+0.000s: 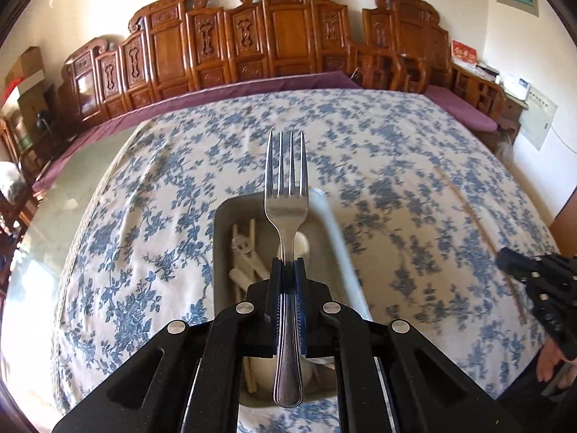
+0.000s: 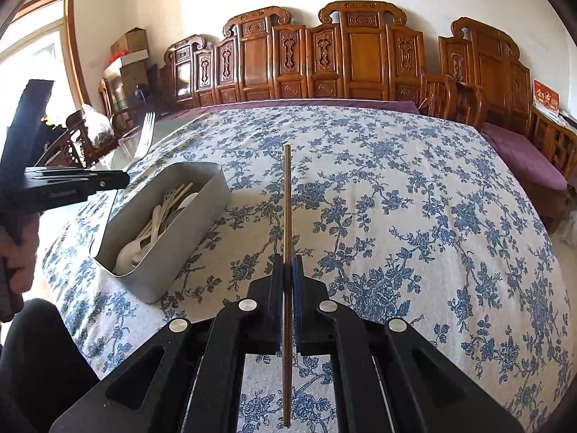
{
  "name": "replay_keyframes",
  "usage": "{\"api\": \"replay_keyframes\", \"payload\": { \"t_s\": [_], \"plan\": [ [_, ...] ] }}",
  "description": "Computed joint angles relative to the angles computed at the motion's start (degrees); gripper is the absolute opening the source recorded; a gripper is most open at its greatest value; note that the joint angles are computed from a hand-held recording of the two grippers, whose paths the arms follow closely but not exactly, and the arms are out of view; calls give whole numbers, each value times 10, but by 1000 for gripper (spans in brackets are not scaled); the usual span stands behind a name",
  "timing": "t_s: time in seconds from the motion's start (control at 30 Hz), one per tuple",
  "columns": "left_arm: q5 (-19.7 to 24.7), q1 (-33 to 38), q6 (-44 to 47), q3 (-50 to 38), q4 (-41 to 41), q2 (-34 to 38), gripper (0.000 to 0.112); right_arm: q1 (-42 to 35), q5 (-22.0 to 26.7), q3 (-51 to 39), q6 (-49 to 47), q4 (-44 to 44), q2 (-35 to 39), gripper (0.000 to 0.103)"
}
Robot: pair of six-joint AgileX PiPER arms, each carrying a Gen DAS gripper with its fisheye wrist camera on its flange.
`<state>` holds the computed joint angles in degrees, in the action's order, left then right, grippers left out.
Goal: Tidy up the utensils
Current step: 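Lift the metal fork and lower it into the grey tray with the left tool, then lower the wooden chopstick into the grey tray and open the right tool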
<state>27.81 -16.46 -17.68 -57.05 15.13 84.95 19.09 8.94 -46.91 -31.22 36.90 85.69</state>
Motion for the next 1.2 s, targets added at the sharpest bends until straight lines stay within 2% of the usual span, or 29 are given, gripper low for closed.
{"api": "replay_keyframes", "payload": {
  "t_s": [0.37, 0.77, 0.87, 1.0, 1.2],
  "plan": [
    [-29, 15, -3, -11, 14, 83, 6, -8, 9, -6, -87, 90, 11, 6],
    [-11, 22, -2, -51, 14, 146, 6, -10, 17, -14, -95, 96, 22, 6],
    [-1, 26, 11, -56, -1, 145, 6, -7, 20, -16, -68, 74, 22, 6],
    [2, 31, 33, -43, -18, 124, 6, 8, 22, -25, 29, -16, 18, 6],
    [10, 44, 83, -8, -50, 54, 6, 50, 27, -37, 202, -167, 6, 6]
  ]
}}
